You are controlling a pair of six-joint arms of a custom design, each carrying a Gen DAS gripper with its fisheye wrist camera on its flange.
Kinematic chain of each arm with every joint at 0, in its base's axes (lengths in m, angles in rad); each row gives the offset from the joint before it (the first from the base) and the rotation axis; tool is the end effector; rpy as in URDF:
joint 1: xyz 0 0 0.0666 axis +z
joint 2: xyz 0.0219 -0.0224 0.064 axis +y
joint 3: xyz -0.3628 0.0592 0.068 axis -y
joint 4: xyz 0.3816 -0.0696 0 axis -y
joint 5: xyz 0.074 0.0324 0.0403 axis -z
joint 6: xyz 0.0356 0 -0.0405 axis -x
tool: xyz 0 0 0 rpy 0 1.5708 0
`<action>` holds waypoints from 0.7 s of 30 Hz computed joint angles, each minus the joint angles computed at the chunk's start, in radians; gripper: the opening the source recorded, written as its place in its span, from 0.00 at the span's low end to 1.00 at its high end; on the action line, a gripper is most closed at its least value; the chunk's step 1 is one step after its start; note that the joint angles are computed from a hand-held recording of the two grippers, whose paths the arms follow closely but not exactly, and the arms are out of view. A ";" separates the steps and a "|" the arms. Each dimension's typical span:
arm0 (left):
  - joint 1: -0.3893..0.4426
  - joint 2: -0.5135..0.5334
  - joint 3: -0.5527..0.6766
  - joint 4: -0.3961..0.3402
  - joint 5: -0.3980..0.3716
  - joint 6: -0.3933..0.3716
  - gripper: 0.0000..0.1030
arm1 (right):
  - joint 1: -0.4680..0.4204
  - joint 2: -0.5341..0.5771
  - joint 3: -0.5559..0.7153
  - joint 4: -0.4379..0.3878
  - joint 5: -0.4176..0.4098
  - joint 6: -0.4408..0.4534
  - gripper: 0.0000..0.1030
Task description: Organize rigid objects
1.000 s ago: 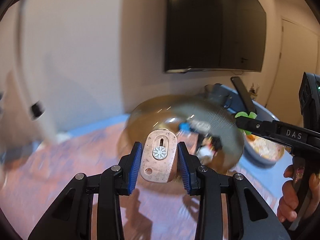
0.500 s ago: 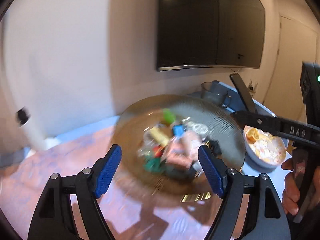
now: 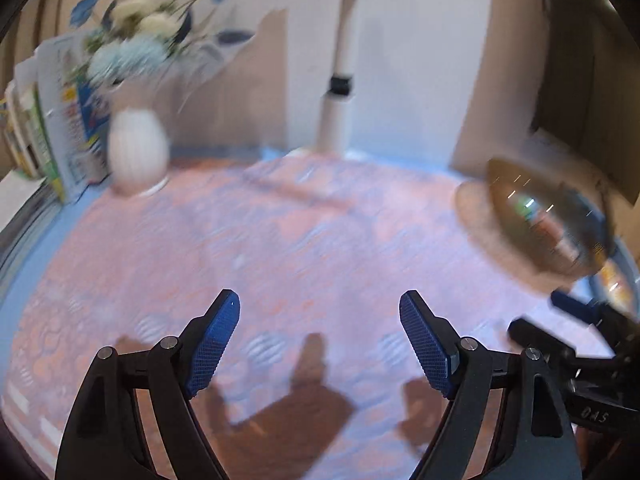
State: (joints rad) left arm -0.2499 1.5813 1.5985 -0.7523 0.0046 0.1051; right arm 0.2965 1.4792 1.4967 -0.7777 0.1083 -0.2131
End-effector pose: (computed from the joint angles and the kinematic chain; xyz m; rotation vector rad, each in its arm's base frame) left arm 0.5390 -0.1382 0.4256 0.1697 2.3069 -0.1866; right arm 0.4958 0.1470 0.4293 -0.0430 2.3286 0.1297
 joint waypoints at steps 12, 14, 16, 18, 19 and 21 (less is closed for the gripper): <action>0.016 0.028 -0.038 -0.005 0.038 -0.029 0.81 | -0.025 0.029 -0.022 -0.002 -0.008 -0.110 0.88; 0.018 0.025 -0.043 -0.002 0.033 -0.012 0.83 | -0.027 0.036 -0.015 -0.009 -0.014 -0.106 0.88; 0.026 0.024 -0.045 -0.003 0.048 0.007 0.83 | -0.024 0.041 -0.007 -0.017 -0.009 -0.099 0.88; 0.033 0.029 -0.040 -0.005 0.064 0.023 0.83 | -0.018 0.034 -0.013 -0.017 0.001 -0.090 0.88; 0.037 0.031 -0.037 -0.009 0.074 0.030 0.83 | -0.015 0.035 -0.012 -0.017 0.005 -0.086 0.88; 0.039 0.044 -0.024 -0.019 0.084 0.037 0.83 | -0.011 0.039 -0.009 -0.020 0.008 -0.081 0.88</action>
State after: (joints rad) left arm -0.2110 1.6255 1.5750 -0.7711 0.0887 0.1420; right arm 0.2850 1.5178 1.4875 -0.7981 0.1165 -0.2945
